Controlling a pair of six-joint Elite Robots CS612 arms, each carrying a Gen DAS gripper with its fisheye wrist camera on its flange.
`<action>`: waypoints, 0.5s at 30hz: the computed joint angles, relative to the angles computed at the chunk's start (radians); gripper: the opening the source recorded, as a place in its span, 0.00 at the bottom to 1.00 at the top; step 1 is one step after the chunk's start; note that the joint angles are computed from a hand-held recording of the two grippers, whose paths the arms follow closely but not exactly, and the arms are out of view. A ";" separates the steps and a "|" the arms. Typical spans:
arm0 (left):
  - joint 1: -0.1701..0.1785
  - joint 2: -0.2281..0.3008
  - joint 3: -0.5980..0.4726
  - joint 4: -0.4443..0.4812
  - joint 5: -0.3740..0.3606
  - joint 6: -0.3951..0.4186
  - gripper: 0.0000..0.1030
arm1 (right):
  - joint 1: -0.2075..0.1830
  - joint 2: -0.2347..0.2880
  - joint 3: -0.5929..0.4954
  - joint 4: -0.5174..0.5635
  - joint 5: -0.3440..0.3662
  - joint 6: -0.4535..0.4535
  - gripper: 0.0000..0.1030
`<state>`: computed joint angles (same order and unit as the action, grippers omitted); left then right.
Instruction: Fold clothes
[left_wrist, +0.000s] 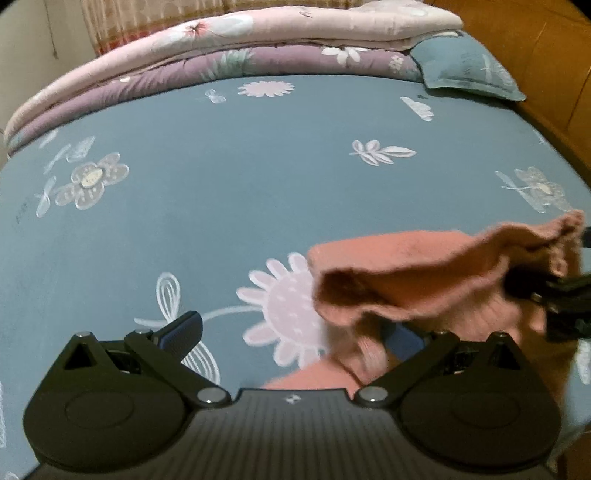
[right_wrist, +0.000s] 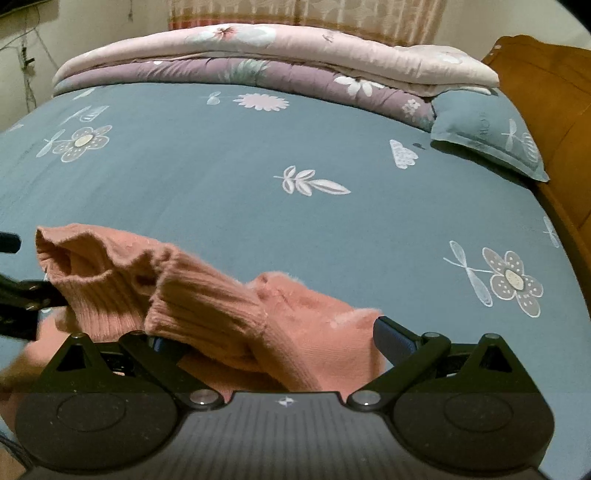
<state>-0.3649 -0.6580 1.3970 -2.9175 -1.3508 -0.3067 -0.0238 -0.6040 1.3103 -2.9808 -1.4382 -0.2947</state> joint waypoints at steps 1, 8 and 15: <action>-0.001 -0.006 0.011 -0.003 -0.018 -0.013 0.99 | -0.005 0.000 0.000 0.004 0.015 0.000 1.00; -0.029 -0.009 0.035 -0.029 -0.053 -0.078 0.99 | -0.040 -0.006 0.009 0.019 0.119 -0.027 1.00; -0.070 0.032 0.013 -0.041 0.106 -0.042 1.00 | -0.087 -0.036 0.065 -0.002 0.260 -0.091 1.00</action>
